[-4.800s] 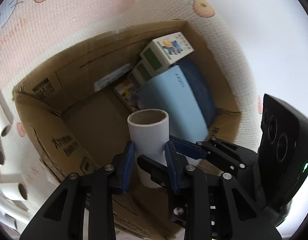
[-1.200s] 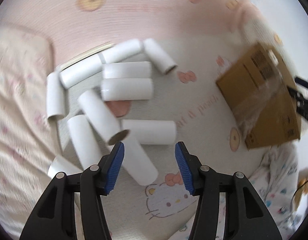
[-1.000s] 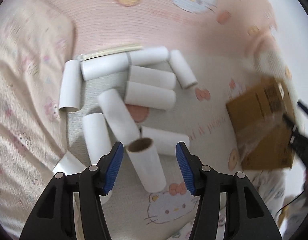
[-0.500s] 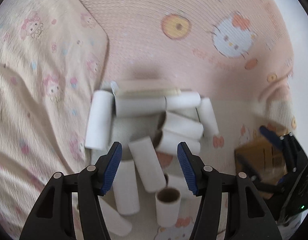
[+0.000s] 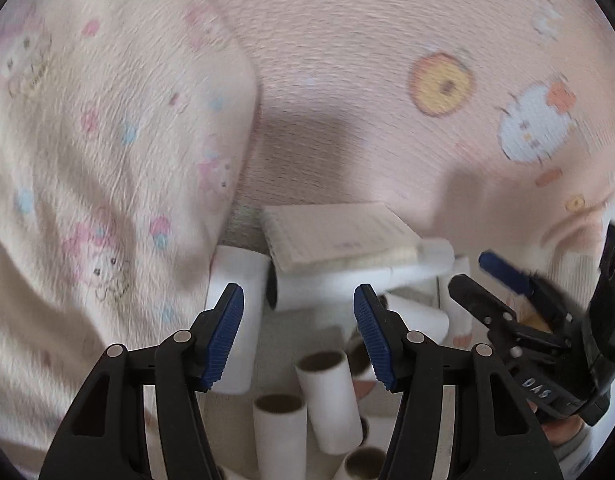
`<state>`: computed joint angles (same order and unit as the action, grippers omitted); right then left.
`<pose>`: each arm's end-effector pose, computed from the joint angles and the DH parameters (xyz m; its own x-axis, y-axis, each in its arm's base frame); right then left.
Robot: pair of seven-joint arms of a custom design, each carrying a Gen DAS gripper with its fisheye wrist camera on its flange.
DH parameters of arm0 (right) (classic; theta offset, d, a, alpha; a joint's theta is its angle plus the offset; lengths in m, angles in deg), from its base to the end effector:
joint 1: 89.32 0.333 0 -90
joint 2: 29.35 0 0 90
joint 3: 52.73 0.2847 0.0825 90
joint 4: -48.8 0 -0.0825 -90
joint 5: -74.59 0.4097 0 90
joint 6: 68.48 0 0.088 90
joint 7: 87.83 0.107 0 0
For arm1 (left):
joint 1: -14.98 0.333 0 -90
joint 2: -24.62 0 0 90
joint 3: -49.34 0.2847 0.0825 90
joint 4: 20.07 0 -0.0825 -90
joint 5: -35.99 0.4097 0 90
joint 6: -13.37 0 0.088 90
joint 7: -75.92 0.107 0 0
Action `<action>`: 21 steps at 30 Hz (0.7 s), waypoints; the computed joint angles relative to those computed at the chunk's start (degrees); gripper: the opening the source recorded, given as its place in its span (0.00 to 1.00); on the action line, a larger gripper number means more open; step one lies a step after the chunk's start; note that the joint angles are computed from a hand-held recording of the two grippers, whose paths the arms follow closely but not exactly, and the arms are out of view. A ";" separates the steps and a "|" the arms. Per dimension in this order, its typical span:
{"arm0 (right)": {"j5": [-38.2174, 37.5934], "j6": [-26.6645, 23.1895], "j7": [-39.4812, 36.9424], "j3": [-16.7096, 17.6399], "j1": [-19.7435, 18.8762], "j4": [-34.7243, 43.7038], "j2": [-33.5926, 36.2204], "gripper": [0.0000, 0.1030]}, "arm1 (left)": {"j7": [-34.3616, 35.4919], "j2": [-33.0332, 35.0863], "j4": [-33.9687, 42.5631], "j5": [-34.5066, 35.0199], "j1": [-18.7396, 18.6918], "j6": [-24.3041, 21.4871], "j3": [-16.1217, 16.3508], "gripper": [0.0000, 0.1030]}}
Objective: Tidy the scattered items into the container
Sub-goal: 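Move the right gripper back to the pile toward the spiral notepad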
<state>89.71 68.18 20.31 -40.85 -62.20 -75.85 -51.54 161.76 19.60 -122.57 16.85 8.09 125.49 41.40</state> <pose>0.3969 0.3390 0.5764 0.3024 -0.8908 -0.3391 -0.8785 -0.1224 -0.4618 0.5613 -0.1737 0.5739 -0.1303 -0.9351 0.3297 -0.9758 0.0622 -0.2094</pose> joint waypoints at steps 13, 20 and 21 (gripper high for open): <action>18.04 6.06 6.97 -3.98 1.61 0.69 6.06 0.59 | -7.08 5.48 2.78 -7.96 2.37 2.13 -0.01 0.57; 22.73 4.58 6.78 -4.20 1.41 2.19 9.02 0.41 | -7.60 8.19 5.80 -6.66 2.34 -0.25 -1.13 0.29; 23.76 4.99 5.87 -4.36 1.46 1.94 9.05 0.39 | -7.70 8.51 6.19 -6.28 2.29 -0.60 -1.29 0.29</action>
